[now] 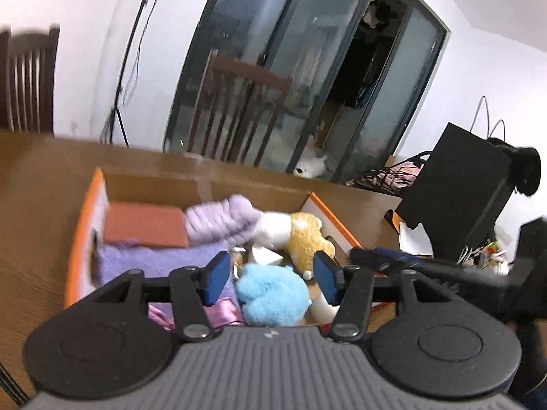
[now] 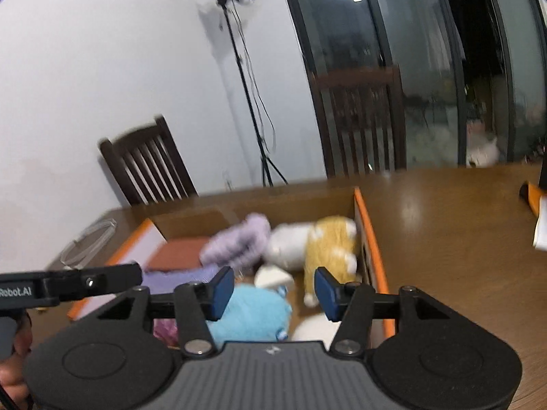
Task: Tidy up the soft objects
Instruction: 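Move the right gripper toward the blue tissue pack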
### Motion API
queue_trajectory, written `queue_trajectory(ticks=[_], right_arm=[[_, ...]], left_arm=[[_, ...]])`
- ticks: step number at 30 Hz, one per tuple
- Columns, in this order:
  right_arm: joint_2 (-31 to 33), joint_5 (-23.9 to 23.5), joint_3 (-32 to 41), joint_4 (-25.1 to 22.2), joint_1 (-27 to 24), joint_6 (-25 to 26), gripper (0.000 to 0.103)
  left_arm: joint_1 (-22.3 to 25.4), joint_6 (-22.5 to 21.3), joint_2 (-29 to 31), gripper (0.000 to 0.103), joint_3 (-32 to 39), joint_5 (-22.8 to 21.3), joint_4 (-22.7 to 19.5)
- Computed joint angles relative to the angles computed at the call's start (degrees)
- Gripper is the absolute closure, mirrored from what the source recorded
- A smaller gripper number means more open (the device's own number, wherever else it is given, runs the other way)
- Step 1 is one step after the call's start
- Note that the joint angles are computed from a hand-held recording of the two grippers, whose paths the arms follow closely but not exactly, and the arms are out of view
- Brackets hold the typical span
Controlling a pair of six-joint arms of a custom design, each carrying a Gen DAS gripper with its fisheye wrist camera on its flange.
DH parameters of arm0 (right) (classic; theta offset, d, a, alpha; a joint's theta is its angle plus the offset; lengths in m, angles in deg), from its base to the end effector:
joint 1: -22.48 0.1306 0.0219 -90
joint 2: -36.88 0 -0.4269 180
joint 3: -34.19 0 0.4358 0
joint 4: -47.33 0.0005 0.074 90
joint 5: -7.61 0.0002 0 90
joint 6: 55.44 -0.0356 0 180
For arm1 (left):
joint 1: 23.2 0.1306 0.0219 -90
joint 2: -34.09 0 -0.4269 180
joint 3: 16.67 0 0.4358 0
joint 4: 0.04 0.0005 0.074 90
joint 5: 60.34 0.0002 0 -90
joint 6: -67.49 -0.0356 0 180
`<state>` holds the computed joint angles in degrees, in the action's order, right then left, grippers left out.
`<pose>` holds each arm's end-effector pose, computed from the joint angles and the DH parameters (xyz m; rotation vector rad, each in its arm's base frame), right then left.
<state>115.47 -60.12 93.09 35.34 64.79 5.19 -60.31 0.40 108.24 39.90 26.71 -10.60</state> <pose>0.3338 0.2849 0.3459 -0.0074 2.0971 0.3484 0.3336 -0.2507 0.3578 0.2290 2.1024 -0.5866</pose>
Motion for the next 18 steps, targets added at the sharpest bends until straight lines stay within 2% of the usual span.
queue_trajectory(ticks=[2, 3, 4, 6, 8, 11, 14, 16, 18], right_arm=[[-2.68, 0.95, -0.59, -0.36, 0.90, 1.45, 0.049], [-4.04, 2.35, -1.05, -0.77, 1.98, 2.89, 0.046], [-5.23, 4.24, -1.40, -1.42, 3.36, 4.54, 0.041], [-8.20, 8.79, -3.22, -1.98, 7.03, 8.18, 0.037], [-11.37, 11.22, -5.01, -2.94, 10.21, 9.40, 0.035], [-15.63, 15.51, -7.83, -5.47, 15.70, 7.88, 0.027], [-18.55, 21.00, -11.11, -6.47, 21.71, 5.52, 0.023], [-20.38, 22.46, -13.50, -7.33, 24.68, 2.16, 0.023], [-21.28, 25.04, -14.01, -12.75, 27.62, -5.74, 0.023]], left_arm=[[-2.12, -2.44, -2.54, 0.041, -0.75, -5.98, -1.15], [-3.77, -3.66, -3.96, 0.039, -1.63, -10.69, -1.75], [-5.40, -4.38, -5.36, 0.039, -2.84, -15.15, -1.87], [-7.97, -4.53, -8.53, 0.034, -5.70, -20.70, -1.94], [-10.31, -1.06, -12.53, 0.028, -8.95, -23.55, -3.15], [-13.85, 3.85, -18.86, 0.024, -12.94, -24.34, -6.92], [-21.21, 9.50, -23.81, 0.022, -16.25, -33.60, -12.67], [-24.67, 14.43, -25.70, 0.022, -17.37, -37.31, -17.60], [-26.75, 17.98, -27.45, 0.022, -17.90, -38.31, -21.40]])
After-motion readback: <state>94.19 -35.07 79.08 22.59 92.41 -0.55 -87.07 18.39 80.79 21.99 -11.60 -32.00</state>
